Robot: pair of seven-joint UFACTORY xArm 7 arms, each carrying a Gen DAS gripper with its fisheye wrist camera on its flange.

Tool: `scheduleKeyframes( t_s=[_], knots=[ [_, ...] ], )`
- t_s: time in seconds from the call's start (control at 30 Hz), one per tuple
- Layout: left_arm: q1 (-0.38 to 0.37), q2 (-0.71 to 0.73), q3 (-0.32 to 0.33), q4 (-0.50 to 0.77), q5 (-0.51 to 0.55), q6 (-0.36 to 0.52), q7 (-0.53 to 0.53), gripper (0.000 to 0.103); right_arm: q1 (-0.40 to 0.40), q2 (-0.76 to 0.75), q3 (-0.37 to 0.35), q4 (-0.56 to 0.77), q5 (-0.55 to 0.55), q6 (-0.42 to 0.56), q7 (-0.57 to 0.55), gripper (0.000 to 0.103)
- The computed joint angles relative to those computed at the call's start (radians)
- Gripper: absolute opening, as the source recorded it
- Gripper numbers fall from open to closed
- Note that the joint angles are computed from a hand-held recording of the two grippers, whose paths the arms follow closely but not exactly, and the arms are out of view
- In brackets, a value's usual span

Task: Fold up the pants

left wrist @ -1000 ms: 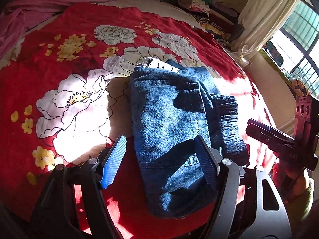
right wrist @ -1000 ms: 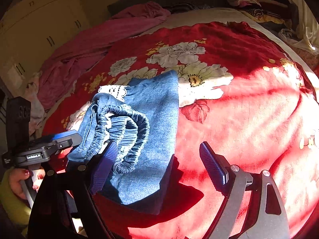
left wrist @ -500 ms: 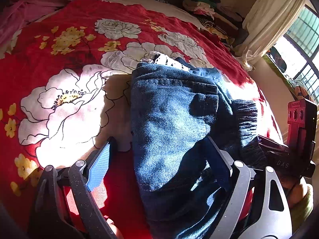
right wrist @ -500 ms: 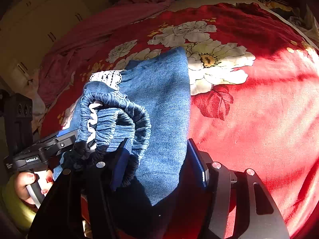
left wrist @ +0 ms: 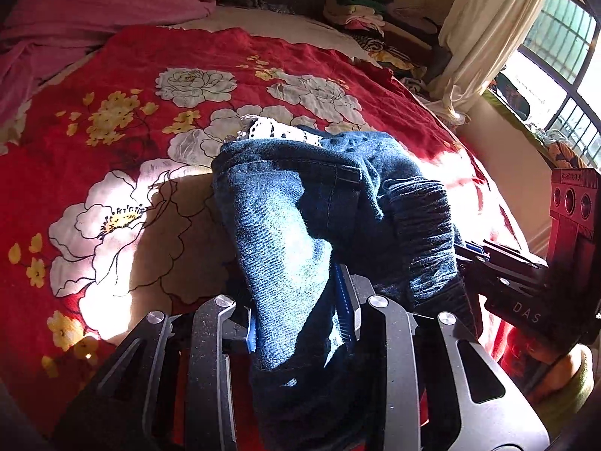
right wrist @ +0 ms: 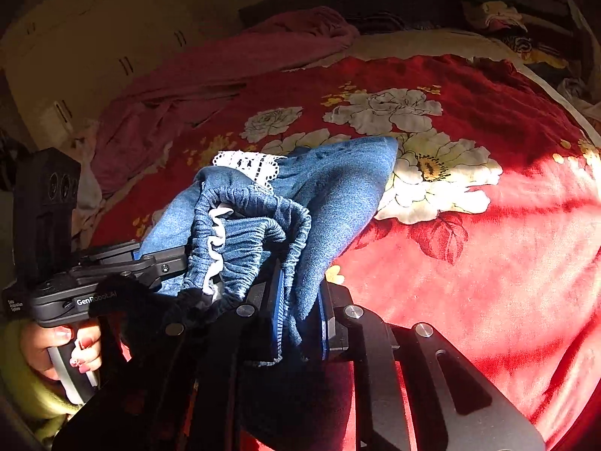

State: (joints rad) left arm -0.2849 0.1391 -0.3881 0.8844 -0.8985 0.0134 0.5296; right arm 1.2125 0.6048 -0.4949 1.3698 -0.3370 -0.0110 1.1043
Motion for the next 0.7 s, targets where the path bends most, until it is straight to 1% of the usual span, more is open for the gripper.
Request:
scheduleKeyframes(
  t_s=[0.1,0.13,0.2,0.27,0.33,0.43,0.53,0.7],
  knots=[
    [0.001,-0.02,0.008,0.011,0.004,0.001,0.008,0.023,-0.001,0.002,-0.012,0.04,-0.023,0.029,-0.012,0.013],
    [0.004,-0.022,0.015,0.023,0.002,0.014,0.012,0.023,-0.018,0.003,0.001,0.058,-0.03,0.04,-0.016,0.013],
    [-0.007,-0.019,0.049,0.05,0.045,0.04,-0.022,0.023,-0.051,0.012,0.021,0.099,-0.048,0.056,-0.013,0.013],
    [-0.026,-0.011,0.087,0.073,0.132,0.04,-0.083,0.023,-0.092,0.026,0.053,0.151,-0.066,0.085,-0.019,0.013],
    [-0.042,0.005,0.123,0.1,0.24,0.042,-0.16,0.023,-0.142,0.044,0.096,0.213,-0.08,0.125,-0.038,0.013],
    [-0.053,0.043,0.168,0.156,0.392,0.07,-0.275,0.023,-0.213,0.082,0.16,0.31,-0.095,0.182,-0.066,0.013],
    [-0.047,0.084,0.187,0.212,0.492,0.086,-0.345,0.023,-0.272,0.127,0.212,0.405,-0.112,0.232,-0.086,0.013],
    [-0.018,0.142,0.187,0.291,0.607,0.107,-0.424,0.023,-0.364,0.196,0.3,0.525,-0.116,0.28,-0.111,0.013]
  ],
)
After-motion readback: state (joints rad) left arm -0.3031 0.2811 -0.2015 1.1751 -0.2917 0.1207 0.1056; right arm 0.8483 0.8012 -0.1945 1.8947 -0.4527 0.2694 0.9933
